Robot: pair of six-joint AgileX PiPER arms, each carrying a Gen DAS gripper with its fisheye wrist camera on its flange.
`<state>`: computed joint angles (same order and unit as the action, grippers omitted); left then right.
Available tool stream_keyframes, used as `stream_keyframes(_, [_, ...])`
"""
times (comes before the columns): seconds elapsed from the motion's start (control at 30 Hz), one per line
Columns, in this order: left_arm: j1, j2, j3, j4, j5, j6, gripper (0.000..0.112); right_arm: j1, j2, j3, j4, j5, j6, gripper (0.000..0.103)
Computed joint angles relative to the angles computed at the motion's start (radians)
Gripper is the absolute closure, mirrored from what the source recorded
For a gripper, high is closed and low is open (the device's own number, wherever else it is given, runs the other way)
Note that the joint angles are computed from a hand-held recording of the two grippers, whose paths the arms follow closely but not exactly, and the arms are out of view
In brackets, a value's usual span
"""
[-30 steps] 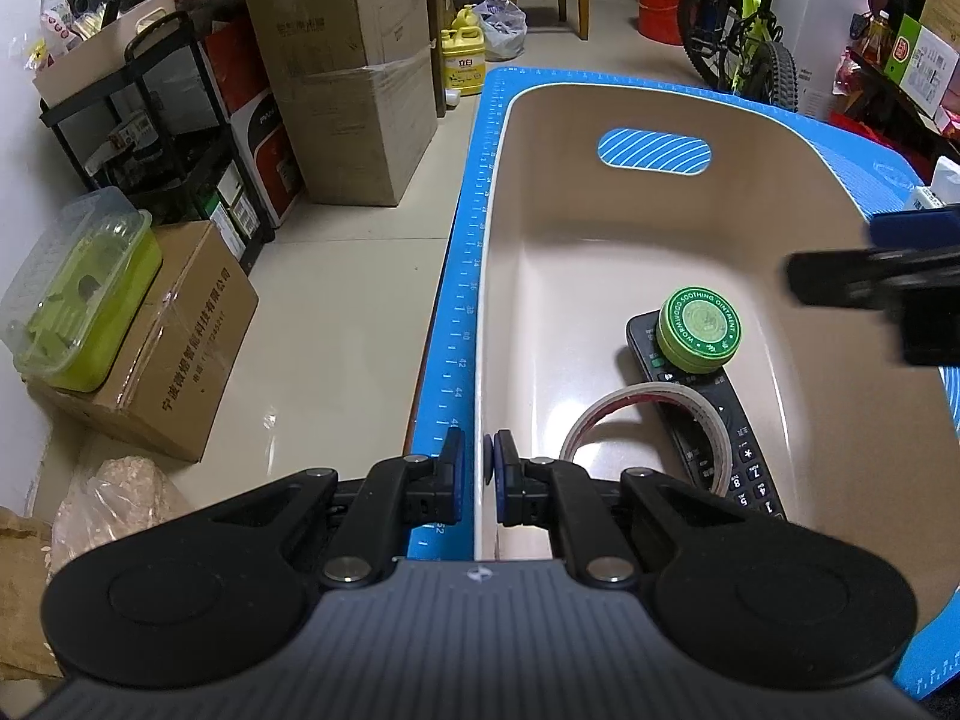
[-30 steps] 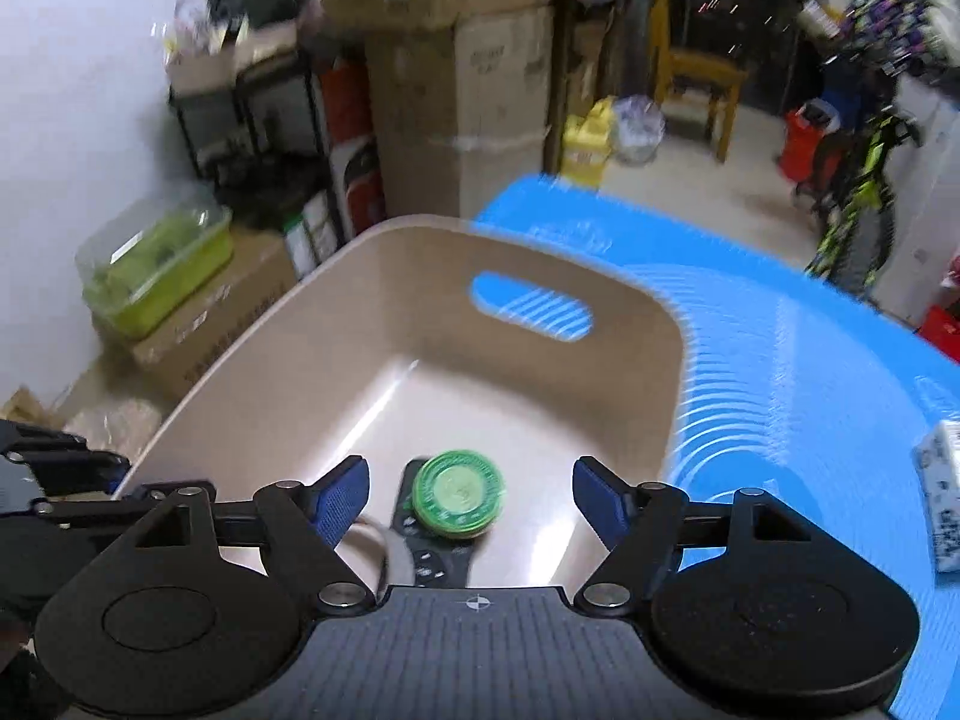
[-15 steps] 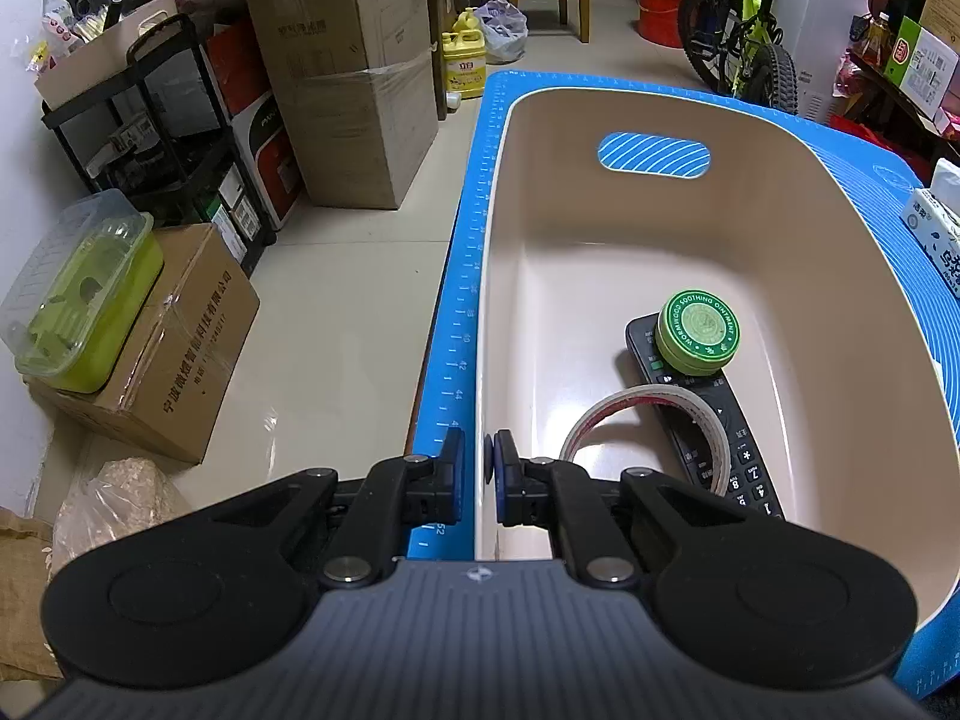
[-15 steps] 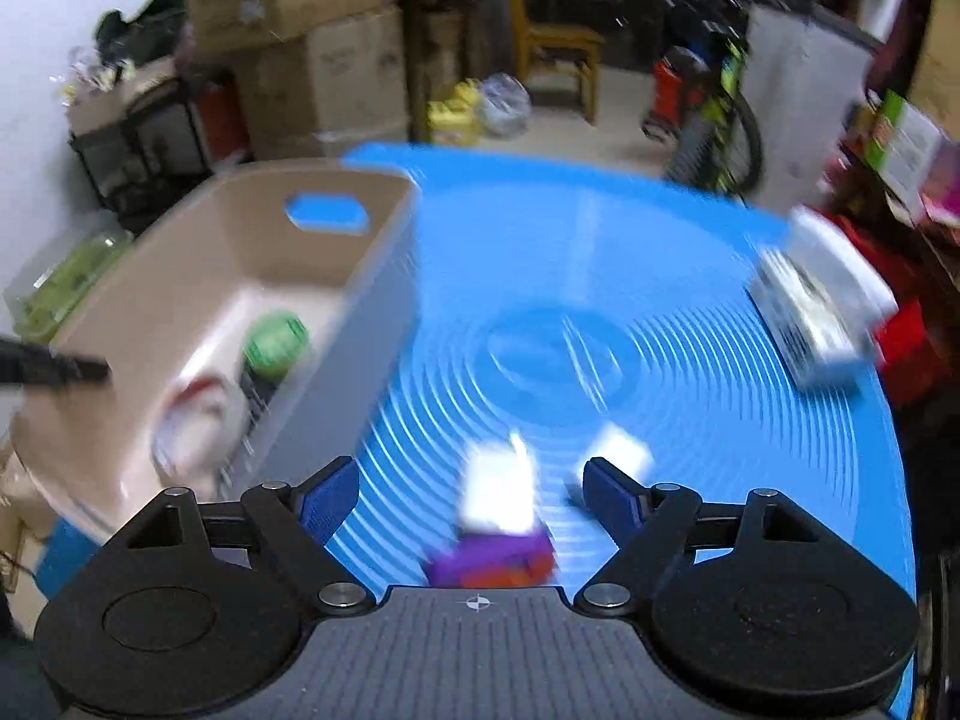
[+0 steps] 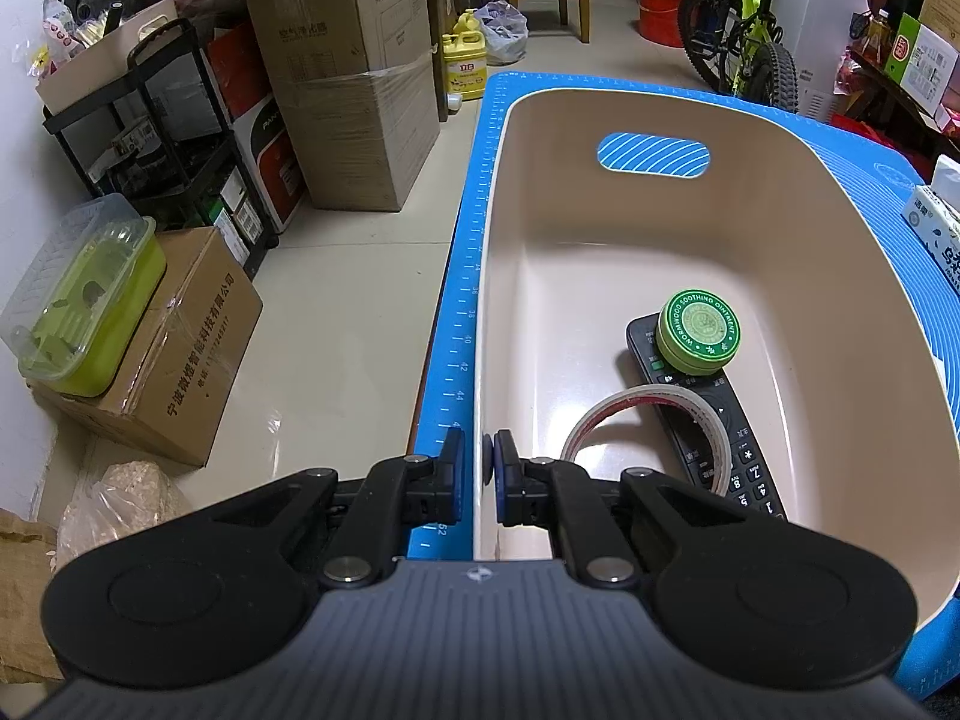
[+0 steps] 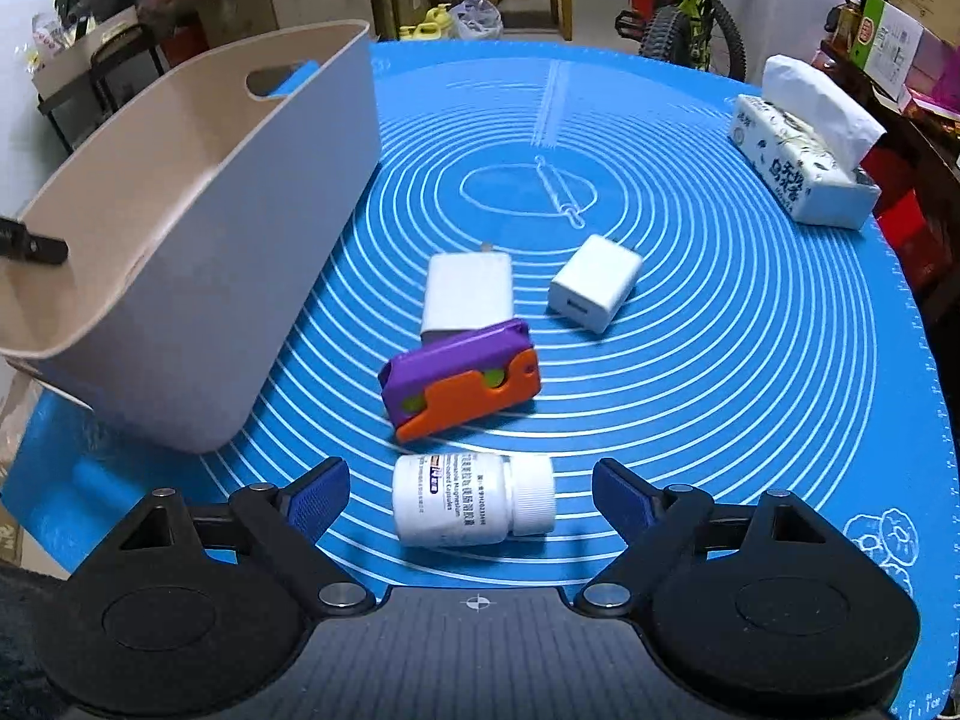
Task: Organize rigid objects
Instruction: 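Move right tool to the white pill bottle and grasp it, then carry the pill bottle with the right tool over the bin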
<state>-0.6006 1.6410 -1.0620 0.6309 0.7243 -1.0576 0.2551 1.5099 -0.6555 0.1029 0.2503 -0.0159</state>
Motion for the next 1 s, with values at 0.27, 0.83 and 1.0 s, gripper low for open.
stream_keyframes(0.27, [0.013, -0.017, 0.011, -0.016, -0.012, 0.021, 0.101, 0.038, 0.074, -0.003, -0.143, -0.051, 0.153, 0.017])
stream_keyframes(0.83, [0.014, -0.02, 0.018, -0.008, -0.021, 0.01, 0.101, -0.017, 0.013, 0.009, 0.062, -0.051, -0.042, 0.039])
stream_keyframes(1.0, [0.018, -0.024, 0.022, -0.012, -0.027, 0.012, 0.101, -0.017, -0.08, -0.005, 0.06, -0.031, -0.036, 0.039])
